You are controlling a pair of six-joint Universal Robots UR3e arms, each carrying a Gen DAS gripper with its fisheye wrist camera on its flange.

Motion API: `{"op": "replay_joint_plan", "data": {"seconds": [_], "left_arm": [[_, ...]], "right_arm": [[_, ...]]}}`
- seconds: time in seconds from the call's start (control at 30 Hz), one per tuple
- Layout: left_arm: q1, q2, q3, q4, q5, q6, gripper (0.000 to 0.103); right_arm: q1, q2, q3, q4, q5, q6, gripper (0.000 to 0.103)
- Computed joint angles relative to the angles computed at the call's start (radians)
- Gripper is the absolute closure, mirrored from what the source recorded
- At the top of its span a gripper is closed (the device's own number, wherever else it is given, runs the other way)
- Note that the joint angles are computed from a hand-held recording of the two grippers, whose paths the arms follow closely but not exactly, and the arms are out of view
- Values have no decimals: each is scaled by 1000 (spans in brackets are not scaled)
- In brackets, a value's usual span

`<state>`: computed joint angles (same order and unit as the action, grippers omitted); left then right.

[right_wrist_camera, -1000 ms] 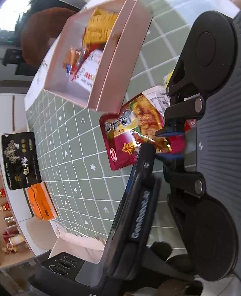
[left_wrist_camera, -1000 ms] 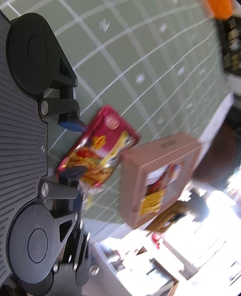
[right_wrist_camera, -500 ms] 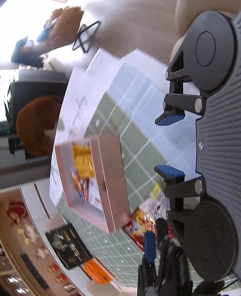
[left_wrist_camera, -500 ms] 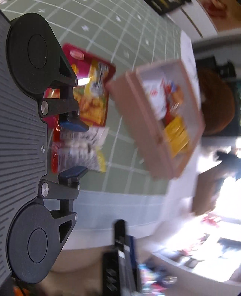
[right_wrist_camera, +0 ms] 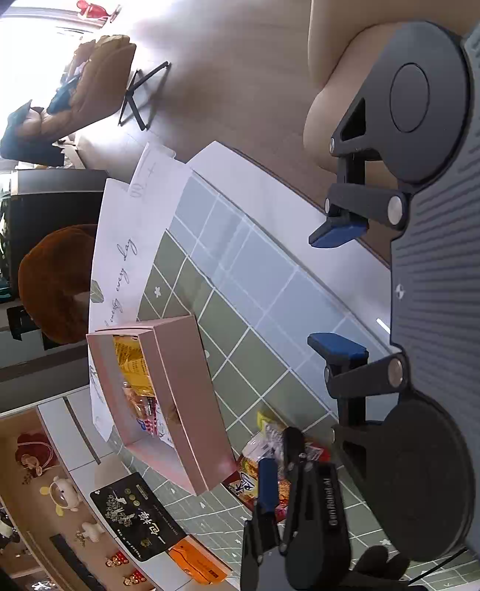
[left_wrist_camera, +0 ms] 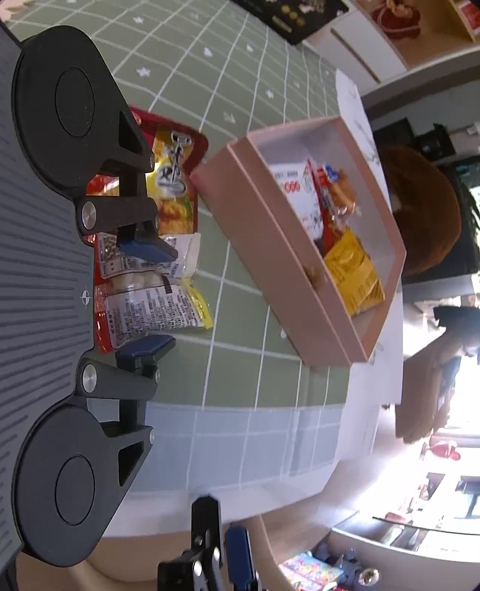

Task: Organize snacks
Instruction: 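Grasp the small white packet with yellow label with the left tool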

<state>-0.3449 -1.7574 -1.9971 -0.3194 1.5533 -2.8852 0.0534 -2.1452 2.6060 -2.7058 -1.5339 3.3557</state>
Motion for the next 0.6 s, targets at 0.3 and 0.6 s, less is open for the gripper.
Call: {"op": "replay_joint_plan", "data": {"seconds": [0.3, 0.6], "left_arm": [[148, 97, -90, -71, -268, 102, 45], [212, 206, -189, -31, -262, -49, 49]], "right_arm": [[22, 74, -5, -51, 0, 23, 46], [160, 228, -14, -217, -66, 72, 46]]}}
